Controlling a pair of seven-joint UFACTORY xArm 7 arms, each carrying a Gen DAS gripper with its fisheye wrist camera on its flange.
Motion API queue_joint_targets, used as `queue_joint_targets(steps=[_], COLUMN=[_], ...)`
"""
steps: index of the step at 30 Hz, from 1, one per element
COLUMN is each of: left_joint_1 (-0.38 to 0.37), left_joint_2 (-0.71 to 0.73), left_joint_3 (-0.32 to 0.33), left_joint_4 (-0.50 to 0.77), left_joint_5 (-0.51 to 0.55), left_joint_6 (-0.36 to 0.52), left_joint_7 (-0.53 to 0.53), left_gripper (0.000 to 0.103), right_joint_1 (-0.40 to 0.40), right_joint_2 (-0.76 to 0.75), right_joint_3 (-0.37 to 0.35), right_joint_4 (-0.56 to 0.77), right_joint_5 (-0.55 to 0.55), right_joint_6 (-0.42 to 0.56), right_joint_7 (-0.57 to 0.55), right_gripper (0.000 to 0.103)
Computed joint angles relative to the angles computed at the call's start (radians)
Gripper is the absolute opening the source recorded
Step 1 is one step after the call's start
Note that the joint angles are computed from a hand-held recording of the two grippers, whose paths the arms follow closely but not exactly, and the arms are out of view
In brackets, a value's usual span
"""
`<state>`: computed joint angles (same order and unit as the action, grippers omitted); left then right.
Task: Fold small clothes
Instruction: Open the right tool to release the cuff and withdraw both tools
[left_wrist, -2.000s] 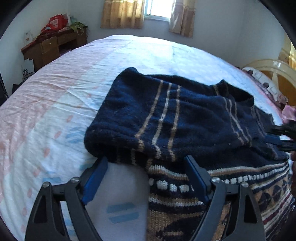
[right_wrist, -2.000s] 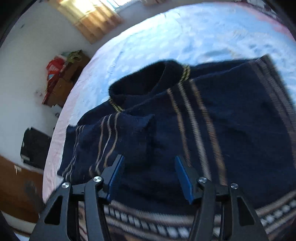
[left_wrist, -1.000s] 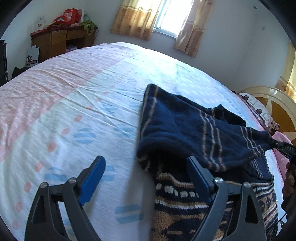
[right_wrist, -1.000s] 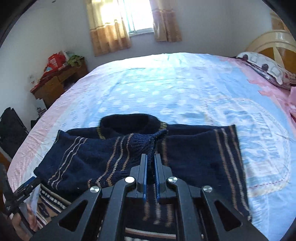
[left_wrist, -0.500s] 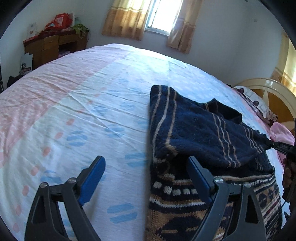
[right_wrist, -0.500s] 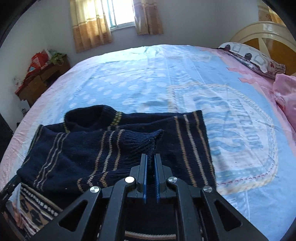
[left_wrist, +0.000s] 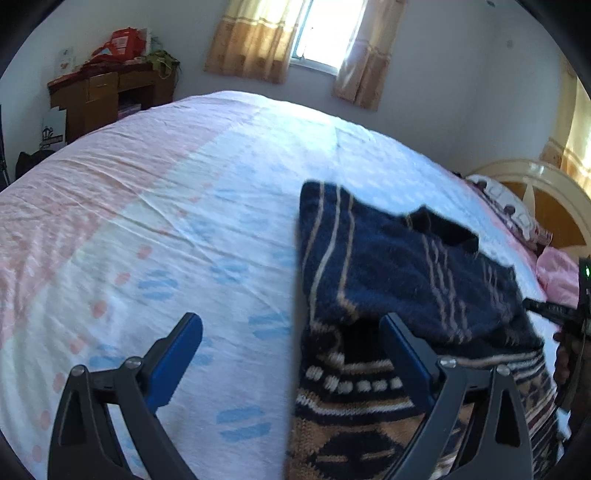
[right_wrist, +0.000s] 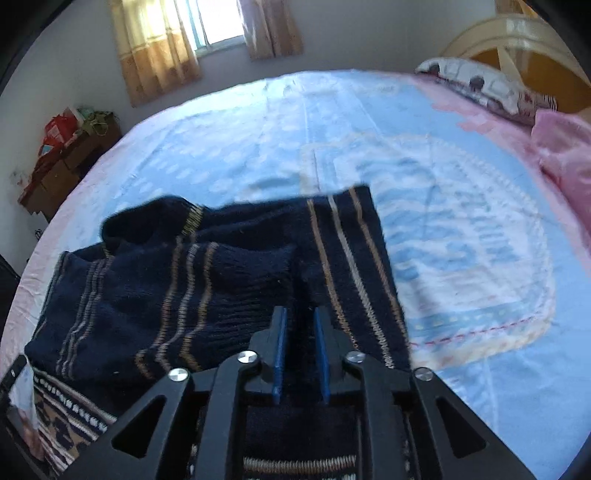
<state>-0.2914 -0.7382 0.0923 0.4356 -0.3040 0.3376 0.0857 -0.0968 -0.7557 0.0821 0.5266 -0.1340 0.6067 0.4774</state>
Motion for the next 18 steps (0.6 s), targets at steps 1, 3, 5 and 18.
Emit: queue_joint_targets(steps=[1, 3, 5, 18], left_joint_1=[-0.006, 0.03, 0.097, 0.131], left_joint_2=[0.001, 0.024, 0.069, 0.134], left_joint_3=[0.001, -0.046, -0.125, -0.15], left_joint_4=[0.014, 0.048, 0.085, 0.073], left_joint_5=[0.0, 0.041, 0.121, 0.257], left_joint_6=[-0.002, 0.004, 0.015, 0.103], left_joint_7=[0.004, -0.012, -0.048, -0.092], left_gripper=[0.099, 0.1, 0.101, 0.103], right_joint_1=[0.015, 0.068, 0.101, 0.141], right_joint_2=[-0.014, -0.008, 0.03, 0.099], right_joint_3=[-0.004, -0.024, -0.02, -0.008], right_joint_4=[0.001, 0.018, 0.047, 0.039], right_joint_5=[0.005, 0.037, 0.058, 0.11], right_joint_6=[-0.008, -0.024, -0.021, 0.061], right_joint_7=[-0.011, -0.052, -0.081, -0.138], right_gripper=[0.034, 0.041, 0.041, 0.041])
